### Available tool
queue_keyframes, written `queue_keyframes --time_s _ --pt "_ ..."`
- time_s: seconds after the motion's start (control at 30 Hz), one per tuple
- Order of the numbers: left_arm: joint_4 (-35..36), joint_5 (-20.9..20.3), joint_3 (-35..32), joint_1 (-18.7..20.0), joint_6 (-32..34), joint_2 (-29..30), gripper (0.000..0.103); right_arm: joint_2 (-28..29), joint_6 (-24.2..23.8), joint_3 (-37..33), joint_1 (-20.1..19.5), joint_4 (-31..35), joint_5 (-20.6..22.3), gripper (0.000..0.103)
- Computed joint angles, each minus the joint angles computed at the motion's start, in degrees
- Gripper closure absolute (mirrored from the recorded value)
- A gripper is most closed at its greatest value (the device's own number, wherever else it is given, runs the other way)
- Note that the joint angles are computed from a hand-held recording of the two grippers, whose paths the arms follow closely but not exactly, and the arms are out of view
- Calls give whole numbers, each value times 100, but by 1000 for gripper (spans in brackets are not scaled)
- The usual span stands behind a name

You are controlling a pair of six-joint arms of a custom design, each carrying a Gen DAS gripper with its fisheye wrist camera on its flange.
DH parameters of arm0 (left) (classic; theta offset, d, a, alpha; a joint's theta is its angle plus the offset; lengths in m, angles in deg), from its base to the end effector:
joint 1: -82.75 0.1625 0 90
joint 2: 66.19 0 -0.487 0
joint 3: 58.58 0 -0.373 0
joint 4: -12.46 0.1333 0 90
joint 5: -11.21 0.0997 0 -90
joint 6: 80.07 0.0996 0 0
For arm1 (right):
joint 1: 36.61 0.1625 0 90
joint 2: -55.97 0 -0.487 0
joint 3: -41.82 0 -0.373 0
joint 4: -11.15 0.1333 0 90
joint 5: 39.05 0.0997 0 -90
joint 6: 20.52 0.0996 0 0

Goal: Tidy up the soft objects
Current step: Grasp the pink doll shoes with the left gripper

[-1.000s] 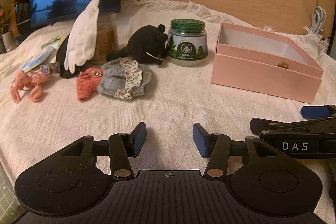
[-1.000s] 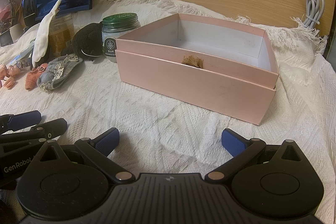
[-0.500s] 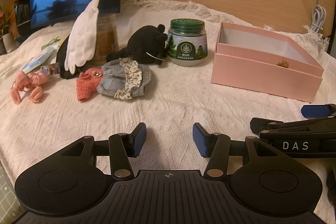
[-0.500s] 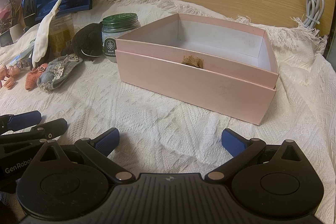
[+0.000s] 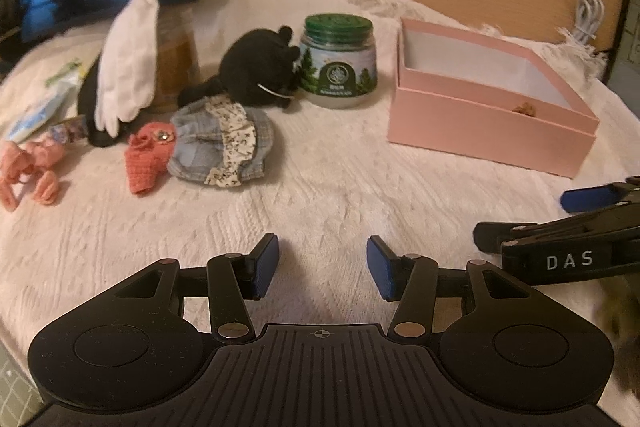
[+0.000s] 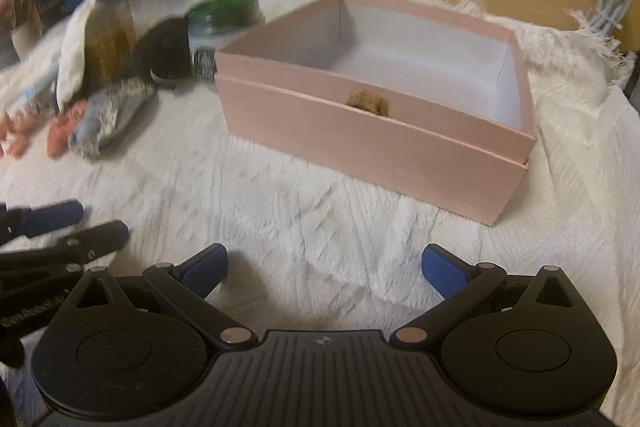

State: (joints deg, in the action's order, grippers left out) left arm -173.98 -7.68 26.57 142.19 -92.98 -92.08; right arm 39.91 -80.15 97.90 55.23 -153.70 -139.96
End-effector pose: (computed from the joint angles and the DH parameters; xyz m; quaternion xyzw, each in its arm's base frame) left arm -0.1741 -0.7423 0.0891 -0.0649 0.7904 -0.4450 0.4159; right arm 0.1430 -0.8872 0.0340 0.4610 -0.8310 0.2170 0.2234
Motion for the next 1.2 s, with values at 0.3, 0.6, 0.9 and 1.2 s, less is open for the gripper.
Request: queue_keyframes --time_s 0.3,0.6,0.9,1.2 --pt "-165 -1562 1068 275 -354 -1253 64 54 266 -197 166 329 -547 0" --pt "-1231 -1098 1566 860 1418 -2703 64 248 471 171 707 -541 -757 6" --pt "1081 -2530 1896 1444 820 -3703 64 719 1008 108 1249 -776 -689 6" --pt "1351 -2637 1593 1596 874 -3210 52 767 524 276 1245 -1088 -762 5"
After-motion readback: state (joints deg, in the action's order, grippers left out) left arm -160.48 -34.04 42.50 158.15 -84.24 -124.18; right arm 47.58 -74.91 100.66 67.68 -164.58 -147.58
